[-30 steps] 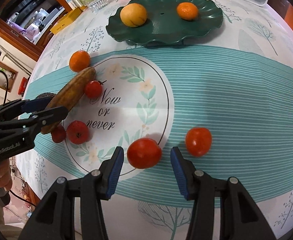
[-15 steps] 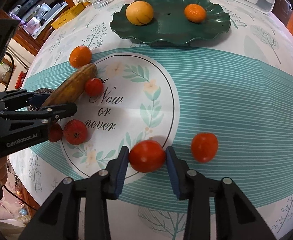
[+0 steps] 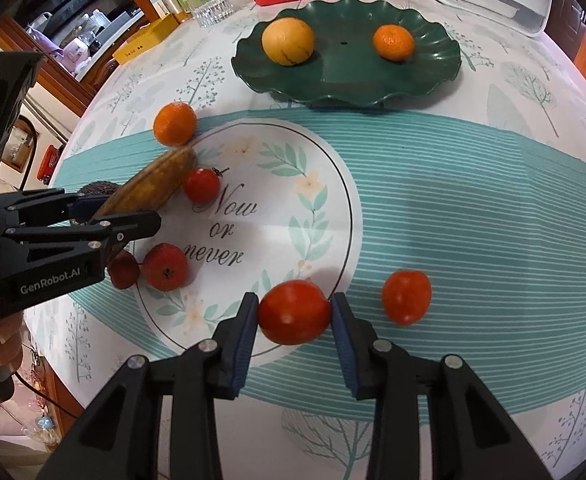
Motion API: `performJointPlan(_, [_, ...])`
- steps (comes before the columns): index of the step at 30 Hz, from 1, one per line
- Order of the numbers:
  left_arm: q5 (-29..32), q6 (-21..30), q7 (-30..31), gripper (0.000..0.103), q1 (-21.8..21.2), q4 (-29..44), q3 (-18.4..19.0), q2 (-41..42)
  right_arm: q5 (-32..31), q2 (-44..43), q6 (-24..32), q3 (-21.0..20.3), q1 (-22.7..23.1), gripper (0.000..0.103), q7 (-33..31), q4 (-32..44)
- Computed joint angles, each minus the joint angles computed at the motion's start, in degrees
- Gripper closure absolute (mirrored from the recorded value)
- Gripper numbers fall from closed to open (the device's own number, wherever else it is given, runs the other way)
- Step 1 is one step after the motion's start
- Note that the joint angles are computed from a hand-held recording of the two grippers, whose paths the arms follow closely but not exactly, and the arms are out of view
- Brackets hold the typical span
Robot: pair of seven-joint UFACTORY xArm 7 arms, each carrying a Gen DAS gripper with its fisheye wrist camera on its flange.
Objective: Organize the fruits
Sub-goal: 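Lift and carry the banana and tomato in both grippers over the green plate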
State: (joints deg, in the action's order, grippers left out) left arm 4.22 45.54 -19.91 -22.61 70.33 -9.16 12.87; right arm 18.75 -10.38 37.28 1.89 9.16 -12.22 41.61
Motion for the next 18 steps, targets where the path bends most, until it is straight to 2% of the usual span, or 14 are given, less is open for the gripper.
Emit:
performJointPlan(13, [-3.84,-3.70,0.42,0.069,1.64,-4.15,-0.31,-5.64,1.54,-1.72,0.61,-0.21,0.78,0.067,-1.56,0.09])
performJointPlan(18, [-3.58,-4.70,-0.45,0.069,1.50,-4.45,-0.58,-7.66,2.33,-2.80,1.34,-0.74,0.82,0.067,-2.41,0.71])
